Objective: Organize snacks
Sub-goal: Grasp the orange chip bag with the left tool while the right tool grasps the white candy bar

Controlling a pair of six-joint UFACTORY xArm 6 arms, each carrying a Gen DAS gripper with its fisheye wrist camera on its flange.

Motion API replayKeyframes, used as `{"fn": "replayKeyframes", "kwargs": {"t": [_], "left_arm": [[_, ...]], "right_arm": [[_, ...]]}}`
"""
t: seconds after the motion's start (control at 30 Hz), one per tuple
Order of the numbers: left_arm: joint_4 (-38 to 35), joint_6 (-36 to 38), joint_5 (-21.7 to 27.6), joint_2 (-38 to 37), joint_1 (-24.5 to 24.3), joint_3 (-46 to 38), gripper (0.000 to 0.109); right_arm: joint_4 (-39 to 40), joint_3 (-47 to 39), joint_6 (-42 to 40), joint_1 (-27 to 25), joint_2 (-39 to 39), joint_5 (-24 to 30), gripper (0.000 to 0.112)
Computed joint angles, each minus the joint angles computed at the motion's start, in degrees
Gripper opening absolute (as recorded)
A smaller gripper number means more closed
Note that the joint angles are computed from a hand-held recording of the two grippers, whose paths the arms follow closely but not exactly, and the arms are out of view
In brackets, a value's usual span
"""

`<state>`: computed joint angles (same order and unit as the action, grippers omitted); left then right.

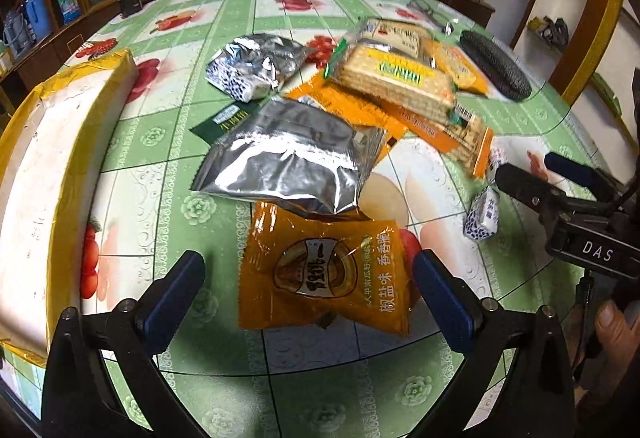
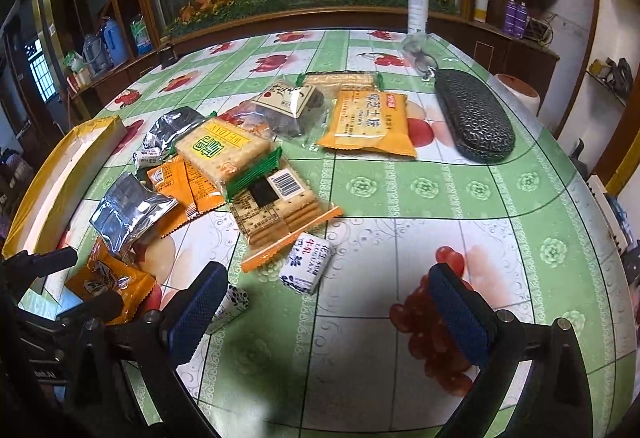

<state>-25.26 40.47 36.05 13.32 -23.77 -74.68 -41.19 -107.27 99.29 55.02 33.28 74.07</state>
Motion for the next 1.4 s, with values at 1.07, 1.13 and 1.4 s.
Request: {"fn": "replayKeyframes", "kwargs": {"t": [1.07, 1.13, 1.4], "left_arm": [[-10.25, 7.98, 0.77, -2.25, 3.35, 0.84, 0.059], [-11.59, 8.71, 0.59, -2.7, 4.06, 0.95, 0.059], [-14.64, 9.75, 1.13, -2.73, 6.27, 0.03, 0.051]], "right_arm": [[-1.24, 9.37, 4.08, 0.25, -6.59, -6.5, 0.036], [-1.75, 8.6, 3.93, 0.42, -6.36, -6.51, 0.036], [-3.32, 1.86, 0.73, 0.83, -2.88, -5.87, 0.036]]}}
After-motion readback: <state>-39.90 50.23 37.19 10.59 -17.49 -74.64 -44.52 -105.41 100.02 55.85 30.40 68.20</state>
